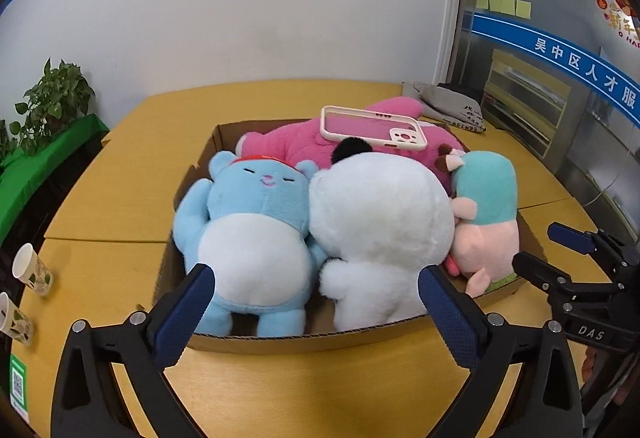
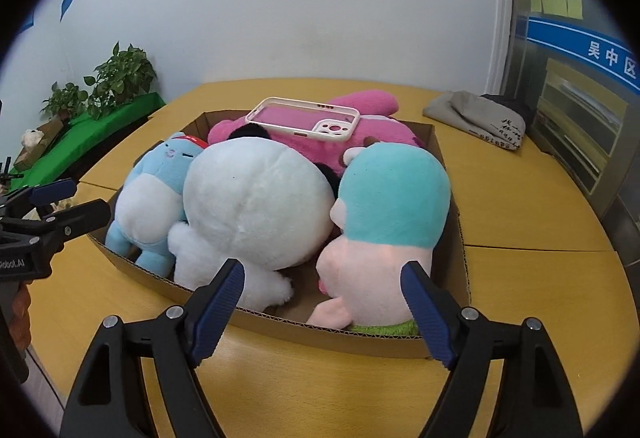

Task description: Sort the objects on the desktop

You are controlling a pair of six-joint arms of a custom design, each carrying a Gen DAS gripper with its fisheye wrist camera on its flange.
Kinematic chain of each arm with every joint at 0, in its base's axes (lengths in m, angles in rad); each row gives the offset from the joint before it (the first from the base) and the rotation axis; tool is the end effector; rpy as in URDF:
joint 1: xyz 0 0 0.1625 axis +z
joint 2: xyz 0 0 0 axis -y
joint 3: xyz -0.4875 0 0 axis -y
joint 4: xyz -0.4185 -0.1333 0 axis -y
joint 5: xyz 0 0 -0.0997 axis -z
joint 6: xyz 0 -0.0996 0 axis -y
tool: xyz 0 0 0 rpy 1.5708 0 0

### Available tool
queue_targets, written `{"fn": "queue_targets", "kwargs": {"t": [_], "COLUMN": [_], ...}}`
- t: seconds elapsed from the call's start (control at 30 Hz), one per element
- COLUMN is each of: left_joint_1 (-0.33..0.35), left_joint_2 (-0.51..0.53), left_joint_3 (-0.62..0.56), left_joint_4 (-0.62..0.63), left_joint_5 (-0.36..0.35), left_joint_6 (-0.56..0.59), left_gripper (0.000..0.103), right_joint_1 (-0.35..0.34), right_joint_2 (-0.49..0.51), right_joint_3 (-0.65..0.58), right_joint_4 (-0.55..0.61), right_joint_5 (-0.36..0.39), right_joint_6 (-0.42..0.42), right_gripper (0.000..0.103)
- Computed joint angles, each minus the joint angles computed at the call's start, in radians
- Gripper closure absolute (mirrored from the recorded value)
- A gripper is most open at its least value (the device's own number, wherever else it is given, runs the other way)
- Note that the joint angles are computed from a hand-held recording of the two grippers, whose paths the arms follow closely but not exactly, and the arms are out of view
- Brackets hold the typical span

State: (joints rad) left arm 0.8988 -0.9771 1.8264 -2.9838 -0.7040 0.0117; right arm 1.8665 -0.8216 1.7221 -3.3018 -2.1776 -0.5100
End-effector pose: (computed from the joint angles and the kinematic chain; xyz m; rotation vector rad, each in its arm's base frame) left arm -0.2520 -0.6529 0.2511 0.4837 2.2843 -0.9811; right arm 0.2829 -0.6661 0.2099 0.6105 -2.2433 0.9325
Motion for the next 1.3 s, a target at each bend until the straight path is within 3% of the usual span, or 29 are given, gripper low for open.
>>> {"fn": "queue_targets", "kwargs": {"t": [0.2, 1.3], "left_joint_1": [0.008, 0.044], "left_joint_2": [0.018, 0.039], "left_joint_3": [-0.016, -0.047], "left_joint_4": [0.033, 0.069], "left_joint_5": [-0.014, -0.058], "left_joint_6": [-0.04, -0.028], "left_gripper": [0.0, 0.0], "right_joint_1": [-0.004, -0.013], "right_joint_2": [-0.006, 0.021], "right_joint_3": [0.012, -0.005], "right_joint_4": [0.01, 0.068], "right_joint_5": [-0.001, -0.008], "right_joint_6": [0.005, 0.026], "right_gripper": [0.022, 0.022]}}
